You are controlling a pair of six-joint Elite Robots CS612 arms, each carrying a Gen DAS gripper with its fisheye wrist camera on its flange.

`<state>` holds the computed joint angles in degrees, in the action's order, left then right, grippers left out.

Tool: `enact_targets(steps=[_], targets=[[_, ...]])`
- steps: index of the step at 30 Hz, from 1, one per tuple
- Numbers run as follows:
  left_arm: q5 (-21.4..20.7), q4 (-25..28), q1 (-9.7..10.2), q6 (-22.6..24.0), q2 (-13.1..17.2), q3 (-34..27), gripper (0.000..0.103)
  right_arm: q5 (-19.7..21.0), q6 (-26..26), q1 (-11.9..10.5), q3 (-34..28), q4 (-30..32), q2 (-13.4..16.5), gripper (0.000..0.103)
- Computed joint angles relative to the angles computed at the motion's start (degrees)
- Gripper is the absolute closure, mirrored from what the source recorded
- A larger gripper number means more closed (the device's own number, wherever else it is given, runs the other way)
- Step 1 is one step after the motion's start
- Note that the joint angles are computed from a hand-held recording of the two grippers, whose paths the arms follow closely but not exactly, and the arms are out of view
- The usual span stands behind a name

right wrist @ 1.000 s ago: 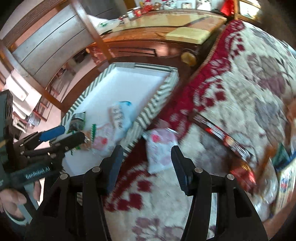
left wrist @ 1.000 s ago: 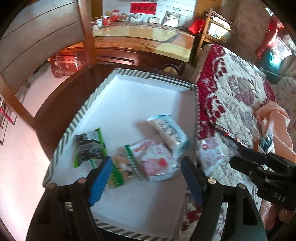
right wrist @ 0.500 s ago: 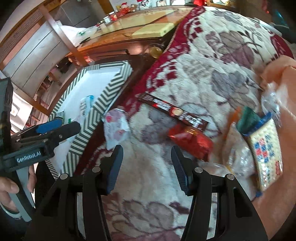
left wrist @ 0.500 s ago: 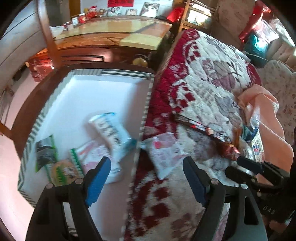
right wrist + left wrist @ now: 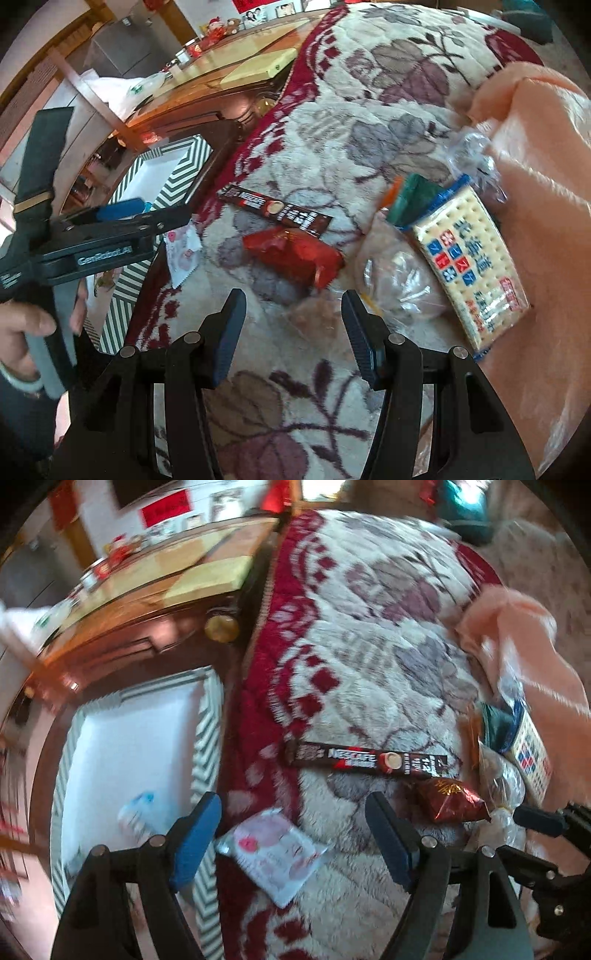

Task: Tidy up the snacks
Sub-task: 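Move the left tool to the Nescafé coffee stick and grasp it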

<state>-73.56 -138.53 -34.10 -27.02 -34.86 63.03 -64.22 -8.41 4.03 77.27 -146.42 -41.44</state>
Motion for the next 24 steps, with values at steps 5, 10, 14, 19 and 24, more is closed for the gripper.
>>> enact_targets(steps=[5,10,14,19,24], targets=[[-4.29,-0.89,0.7,13.55,2.28,-3.52,0.021,0.61,0.29,-0.38,-0.12,0.71,0.3,0.049],[-7.72,4.72,1.18,28.4,4.46,-7.87,0.021,0.92,0.87,-0.75,-0.19,0.69,0.46,0.049],[-10.49,8.85,1.7,33.19,6.92,-12.53,0.021,0.8,1.13,-1.0,-0.61,1.3,0.77,0.049],[-11.55,14.81,1.76,37.54,10.32,-18.4,0.02,1.07,1.31,-1.38,-0.94,2.21,1.04,0.049],[-16.61,18.62,2.41,35.75,12.1,-22.5,0.044,1.6,1.64,-1.61,-1.23,1.82,1.19,0.049]])
